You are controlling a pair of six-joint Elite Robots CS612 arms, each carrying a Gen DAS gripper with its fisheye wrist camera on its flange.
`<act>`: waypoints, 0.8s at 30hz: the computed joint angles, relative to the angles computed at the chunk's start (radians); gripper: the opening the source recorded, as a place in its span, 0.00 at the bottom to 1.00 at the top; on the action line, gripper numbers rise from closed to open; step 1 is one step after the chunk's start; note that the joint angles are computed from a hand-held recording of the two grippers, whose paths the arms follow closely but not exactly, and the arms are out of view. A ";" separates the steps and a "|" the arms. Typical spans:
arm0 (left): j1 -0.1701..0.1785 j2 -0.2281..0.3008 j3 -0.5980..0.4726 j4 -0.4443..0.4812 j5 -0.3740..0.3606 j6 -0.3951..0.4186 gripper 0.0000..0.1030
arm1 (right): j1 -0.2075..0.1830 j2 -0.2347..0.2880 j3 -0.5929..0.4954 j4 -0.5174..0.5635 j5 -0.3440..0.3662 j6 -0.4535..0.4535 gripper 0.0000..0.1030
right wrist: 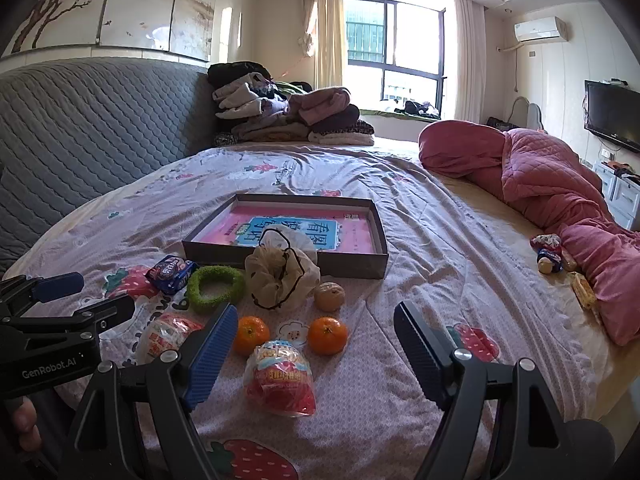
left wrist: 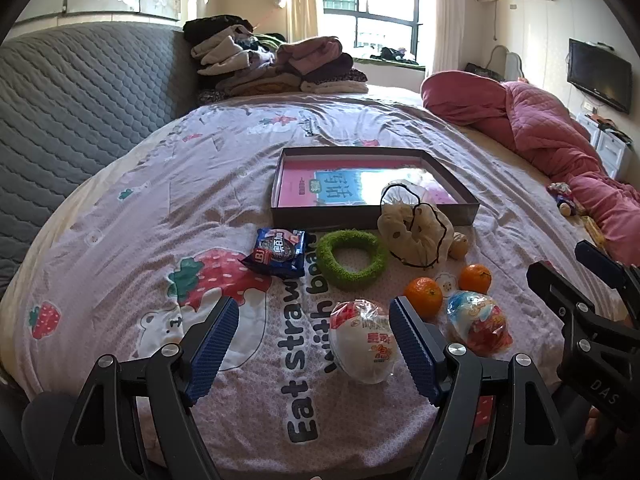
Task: Organize objects
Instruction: 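Move the left tool toward the white-wrapped egg candy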
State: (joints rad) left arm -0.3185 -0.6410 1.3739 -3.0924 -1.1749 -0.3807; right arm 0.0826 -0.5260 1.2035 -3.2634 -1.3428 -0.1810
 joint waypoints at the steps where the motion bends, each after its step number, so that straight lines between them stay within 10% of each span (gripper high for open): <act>1: 0.000 -0.001 0.001 -0.002 0.002 0.001 0.76 | 0.000 0.000 0.001 -0.005 -0.001 -0.001 0.77; 24: 0.000 -0.014 0.025 0.001 -0.036 0.000 0.76 | -0.003 -0.017 0.027 0.028 0.032 -0.049 0.77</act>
State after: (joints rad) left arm -0.3182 -0.6552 1.3990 -3.0915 -1.2112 -0.3810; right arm 0.0796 -0.5427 1.2305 -3.2357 -1.3112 -0.2297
